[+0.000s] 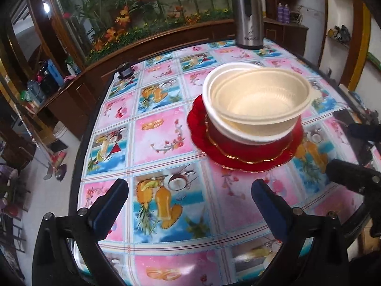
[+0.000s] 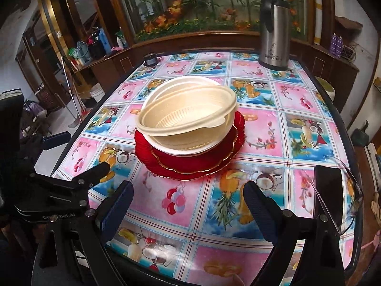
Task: Organize plates and bowls
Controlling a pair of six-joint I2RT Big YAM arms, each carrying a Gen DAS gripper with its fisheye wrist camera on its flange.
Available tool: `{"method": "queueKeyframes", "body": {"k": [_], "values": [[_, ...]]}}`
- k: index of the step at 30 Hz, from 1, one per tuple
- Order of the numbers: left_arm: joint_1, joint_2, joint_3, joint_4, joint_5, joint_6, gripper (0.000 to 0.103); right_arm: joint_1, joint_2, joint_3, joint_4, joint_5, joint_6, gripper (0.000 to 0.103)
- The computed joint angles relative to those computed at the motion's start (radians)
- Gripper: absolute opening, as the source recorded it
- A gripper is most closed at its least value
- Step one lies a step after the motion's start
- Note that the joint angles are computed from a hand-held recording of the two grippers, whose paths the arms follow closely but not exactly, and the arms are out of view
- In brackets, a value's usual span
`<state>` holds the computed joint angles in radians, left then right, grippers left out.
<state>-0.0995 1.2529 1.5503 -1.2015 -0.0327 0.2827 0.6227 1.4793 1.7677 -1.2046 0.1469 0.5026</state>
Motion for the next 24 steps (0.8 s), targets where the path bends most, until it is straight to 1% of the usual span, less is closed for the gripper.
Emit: {"method": "queueKeyframes", "body": {"k": [4, 7, 10, 24], "values": [[0.005, 0.011, 0.004, -0.008, -0.004, -0.005, 0.103, -0.006, 0.007, 0.006, 0.002, -0.016, -0.006, 0.096], [0.0, 0.011, -0.001, 0.001, -0.031, 0.0, 0.103, -0.009, 0.013, 0.011, 0.003, -0.027, -0.012, 0.096], [-0.001, 0.011, -0.003, 0.006, -0.035, 0.002, 0.103, -0.009, 0.018, 0.016, 0.007, -0.034, -0.017, 0.096], [-0.006, 0.03, 0.007, -0.01, -0.02, 0.009, 0.103, -0.023, 0.027, 0.018, 0.008, -0.05, -0.012, 0.096]]}}
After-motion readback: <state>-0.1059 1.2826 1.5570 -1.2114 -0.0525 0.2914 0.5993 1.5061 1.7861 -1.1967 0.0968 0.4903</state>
